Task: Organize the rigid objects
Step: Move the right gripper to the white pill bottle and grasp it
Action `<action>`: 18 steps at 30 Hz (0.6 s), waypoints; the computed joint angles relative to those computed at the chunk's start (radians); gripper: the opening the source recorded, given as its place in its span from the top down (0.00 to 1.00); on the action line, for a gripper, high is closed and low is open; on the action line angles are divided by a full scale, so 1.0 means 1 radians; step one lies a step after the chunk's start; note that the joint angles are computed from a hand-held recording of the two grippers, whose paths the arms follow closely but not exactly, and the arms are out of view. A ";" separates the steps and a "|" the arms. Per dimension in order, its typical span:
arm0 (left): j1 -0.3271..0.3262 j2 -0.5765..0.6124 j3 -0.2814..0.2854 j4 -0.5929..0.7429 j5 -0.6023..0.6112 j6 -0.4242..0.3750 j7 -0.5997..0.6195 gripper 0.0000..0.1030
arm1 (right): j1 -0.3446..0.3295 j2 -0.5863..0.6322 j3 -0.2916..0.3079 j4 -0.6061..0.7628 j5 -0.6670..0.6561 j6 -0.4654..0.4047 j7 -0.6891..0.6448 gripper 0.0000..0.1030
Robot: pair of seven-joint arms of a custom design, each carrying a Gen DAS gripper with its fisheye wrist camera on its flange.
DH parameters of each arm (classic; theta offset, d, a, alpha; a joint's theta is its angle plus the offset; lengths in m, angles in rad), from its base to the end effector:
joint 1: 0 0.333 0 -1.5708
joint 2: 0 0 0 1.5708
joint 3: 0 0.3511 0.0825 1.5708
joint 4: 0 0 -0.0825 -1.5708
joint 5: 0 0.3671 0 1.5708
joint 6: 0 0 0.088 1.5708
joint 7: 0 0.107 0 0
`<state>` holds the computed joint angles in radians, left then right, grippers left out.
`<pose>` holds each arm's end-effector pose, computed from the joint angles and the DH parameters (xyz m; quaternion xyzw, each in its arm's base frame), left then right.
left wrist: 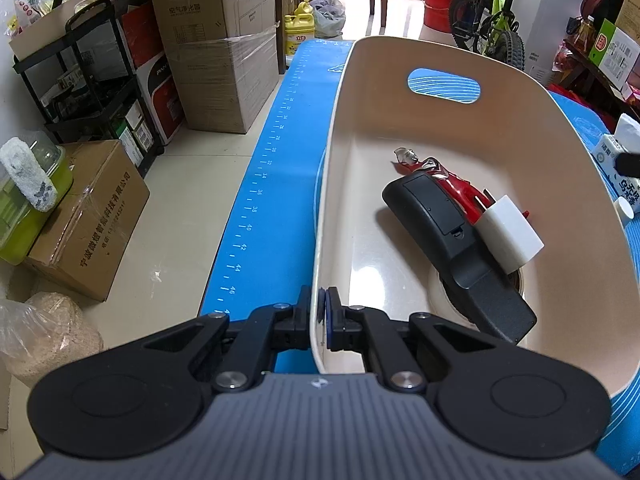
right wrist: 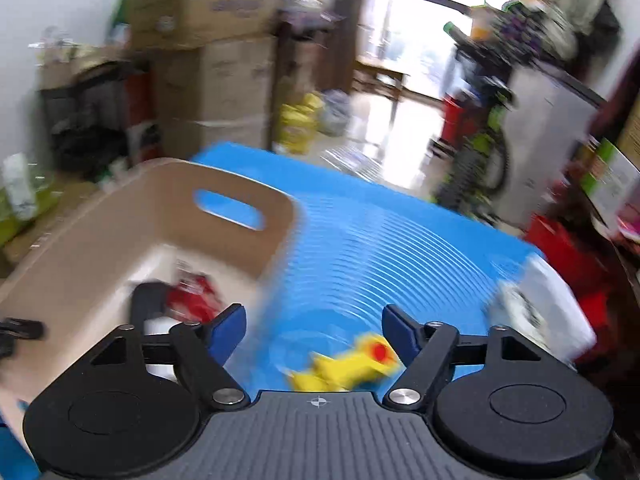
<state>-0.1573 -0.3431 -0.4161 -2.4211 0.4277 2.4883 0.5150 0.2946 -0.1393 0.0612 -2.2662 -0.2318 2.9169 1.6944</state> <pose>0.3685 -0.2573 0.5077 -0.7370 0.6131 -0.1800 0.2205 0.4870 0.1978 0.5540 -0.7781 0.4938 -0.2589 0.2893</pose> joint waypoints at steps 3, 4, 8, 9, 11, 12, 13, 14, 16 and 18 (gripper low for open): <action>0.000 0.003 -0.003 0.006 0.005 -0.011 -0.003 0.93 | -0.036 0.010 -0.023 -0.003 0.003 -0.038 0.030 0.23; 0.000 0.006 -0.004 0.009 0.008 -0.016 -0.005 0.93 | -0.057 0.014 -0.019 -0.007 -0.032 -0.044 0.061 0.23; -0.005 0.010 -0.004 0.017 0.016 -0.029 -0.009 0.92 | -0.095 0.040 -0.031 -0.026 -0.078 -0.060 0.103 0.23; -0.006 0.011 -0.003 0.017 0.017 -0.031 -0.010 0.92 | -0.093 0.049 -0.039 -0.030 -0.051 -0.060 0.088 0.23; -0.009 0.011 0.000 0.018 0.019 -0.031 -0.011 0.92 | -0.099 0.067 -0.037 -0.036 -0.057 -0.055 0.091 0.23; -0.010 0.011 0.000 0.018 0.019 -0.033 -0.012 0.92 | -0.109 0.075 -0.032 -0.036 -0.105 -0.054 0.123 0.23; -0.010 0.012 0.000 0.019 0.020 -0.035 -0.013 0.92 | -0.114 0.083 -0.029 -0.036 -0.139 -0.051 0.143 0.23; -0.011 0.011 0.000 0.019 0.021 -0.037 -0.013 0.92 | -0.117 0.090 -0.031 -0.034 -0.153 -0.047 0.147 0.23; -0.013 0.011 0.002 0.019 0.022 -0.037 -0.013 0.92 | -0.114 0.108 -0.032 -0.025 -0.145 -0.046 0.139 0.23; -0.015 0.011 0.003 0.018 0.020 -0.035 -0.014 0.92 | -0.110 0.125 -0.032 -0.008 -0.133 -0.059 0.125 0.24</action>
